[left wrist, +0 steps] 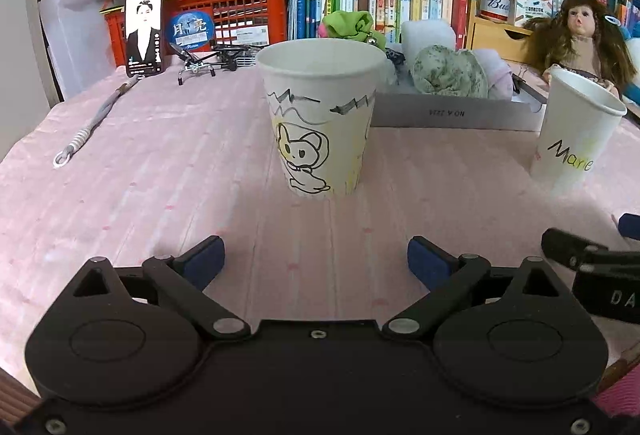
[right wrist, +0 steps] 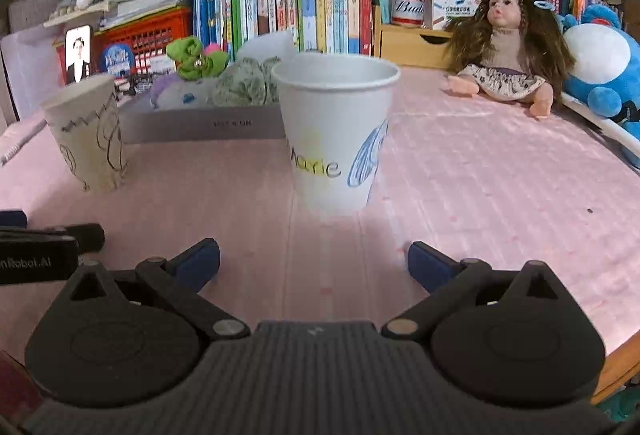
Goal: Organize soft objects
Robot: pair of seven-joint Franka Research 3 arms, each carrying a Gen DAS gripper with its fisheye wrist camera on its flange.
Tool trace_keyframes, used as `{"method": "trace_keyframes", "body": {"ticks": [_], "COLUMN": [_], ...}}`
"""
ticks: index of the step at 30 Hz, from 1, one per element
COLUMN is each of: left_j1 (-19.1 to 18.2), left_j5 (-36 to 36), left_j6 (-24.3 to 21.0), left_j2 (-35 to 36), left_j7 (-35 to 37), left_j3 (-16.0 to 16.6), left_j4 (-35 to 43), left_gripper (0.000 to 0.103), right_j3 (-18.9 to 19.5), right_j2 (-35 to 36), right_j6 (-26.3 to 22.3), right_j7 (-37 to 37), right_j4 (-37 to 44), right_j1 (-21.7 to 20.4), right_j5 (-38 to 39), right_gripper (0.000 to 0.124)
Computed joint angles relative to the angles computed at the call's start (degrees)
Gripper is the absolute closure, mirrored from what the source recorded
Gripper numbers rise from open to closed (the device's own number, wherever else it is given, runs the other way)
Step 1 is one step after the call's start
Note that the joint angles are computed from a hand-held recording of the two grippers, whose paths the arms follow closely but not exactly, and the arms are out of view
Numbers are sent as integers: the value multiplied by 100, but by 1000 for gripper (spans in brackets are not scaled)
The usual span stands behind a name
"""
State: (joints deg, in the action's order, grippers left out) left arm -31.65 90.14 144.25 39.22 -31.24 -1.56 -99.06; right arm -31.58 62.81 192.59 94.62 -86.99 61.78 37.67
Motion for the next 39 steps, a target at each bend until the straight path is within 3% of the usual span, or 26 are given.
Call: {"method": "trace_keyframes", "body": {"ticks": [3, 15, 39], "left_j1": [21, 51, 11], "left_j5": [81, 379, 418], "left_j6": [81, 140, -21], "left_j2": [23, 91, 137], "left_j7": [-96, -291, -396], "left_j3": [20, 37, 21], "left_j4": [15, 73, 106], "left_gripper": [1, 0, 0], "right_j3": [-186, 124, 94], "right_j2": [128, 11, 50], "right_j6": [-43, -7, 17], "right_j7": [-3, -243, -248], "right_j4": [43, 98, 117], "right_j1": [131, -129, -102], "right_j5": [-8, -107, -62], "right_gripper": [21, 21, 21]}}
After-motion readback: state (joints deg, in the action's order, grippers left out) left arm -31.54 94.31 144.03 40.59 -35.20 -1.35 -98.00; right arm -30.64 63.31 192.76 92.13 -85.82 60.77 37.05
